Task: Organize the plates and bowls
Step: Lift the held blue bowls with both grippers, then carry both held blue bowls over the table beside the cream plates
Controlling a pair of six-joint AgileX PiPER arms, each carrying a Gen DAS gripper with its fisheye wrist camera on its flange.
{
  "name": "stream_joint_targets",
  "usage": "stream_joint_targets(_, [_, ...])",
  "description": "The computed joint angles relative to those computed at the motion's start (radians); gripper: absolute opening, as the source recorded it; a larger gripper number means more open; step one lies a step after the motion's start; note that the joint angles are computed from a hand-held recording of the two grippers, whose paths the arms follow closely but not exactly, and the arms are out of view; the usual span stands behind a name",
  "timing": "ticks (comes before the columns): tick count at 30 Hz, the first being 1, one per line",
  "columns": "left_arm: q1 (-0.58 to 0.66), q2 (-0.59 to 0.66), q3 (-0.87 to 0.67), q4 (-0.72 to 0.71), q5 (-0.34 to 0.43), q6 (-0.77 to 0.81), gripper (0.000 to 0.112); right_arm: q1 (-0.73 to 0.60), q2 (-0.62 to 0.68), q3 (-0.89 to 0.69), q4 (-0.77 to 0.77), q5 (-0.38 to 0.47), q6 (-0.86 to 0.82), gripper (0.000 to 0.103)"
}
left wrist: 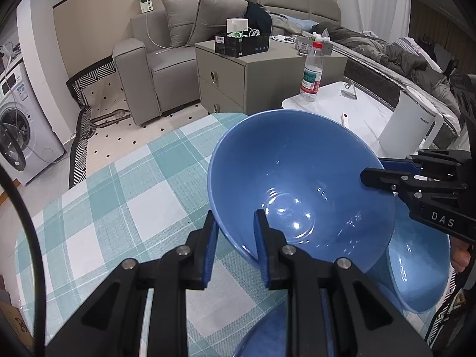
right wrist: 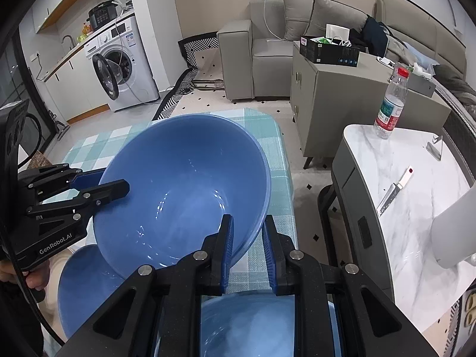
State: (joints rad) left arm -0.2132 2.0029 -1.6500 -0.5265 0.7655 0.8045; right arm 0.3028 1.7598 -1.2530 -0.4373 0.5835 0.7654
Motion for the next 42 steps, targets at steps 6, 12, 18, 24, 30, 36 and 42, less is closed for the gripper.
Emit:
stream_joint_targets(6, [0.017, -0.044, 0.044, -0.034, -0.005, 0.030, 0.022, 0.021, -0.038, 0.015, -0.026, 0.012, 0.029, 0.020])
stream_joint_targets(12, [0.027, -0.085, 0.082, -0.050, -0.012, 0.041, 0.022, 0.041, -0.074, 0.019, -0.047, 0.033, 0.046, 0.020])
stream_joint_targets(18, [0.036, -0.132, 0.121, -0.073, -0.019, 0.059, 0.022, 0.070, -0.113, 0.029, -0.076, 0.058, 0.075, 0.020])
stream_joint_targets(24, [0.046, -0.182, 0.166, -0.104, -0.026, 0.090, 0.022, 0.089, -0.159, 0.059, -0.100, 0.063, 0.109, 0.020])
stream_joint_targets(30, [0.053, -0.231, 0.211, -0.121, -0.036, 0.100, 0.022, 0.115, -0.195, 0.087, -0.130, 0.068, 0.149, 0.020])
stream_joint_targets(36, [0.062, -0.287, 0.270, -0.131, -0.048, 0.111, 0.022, 0.151, -0.230, 0.110, -0.157, 0.080, 0.179, 0.021])
stream_joint_targets(42, [0.067, -0.343, 0.334, -0.145, -0.071, 0.124, 0.023, 0.186, -0.272, 0.146, -0.194, 0.088, 0.221, 0.021])
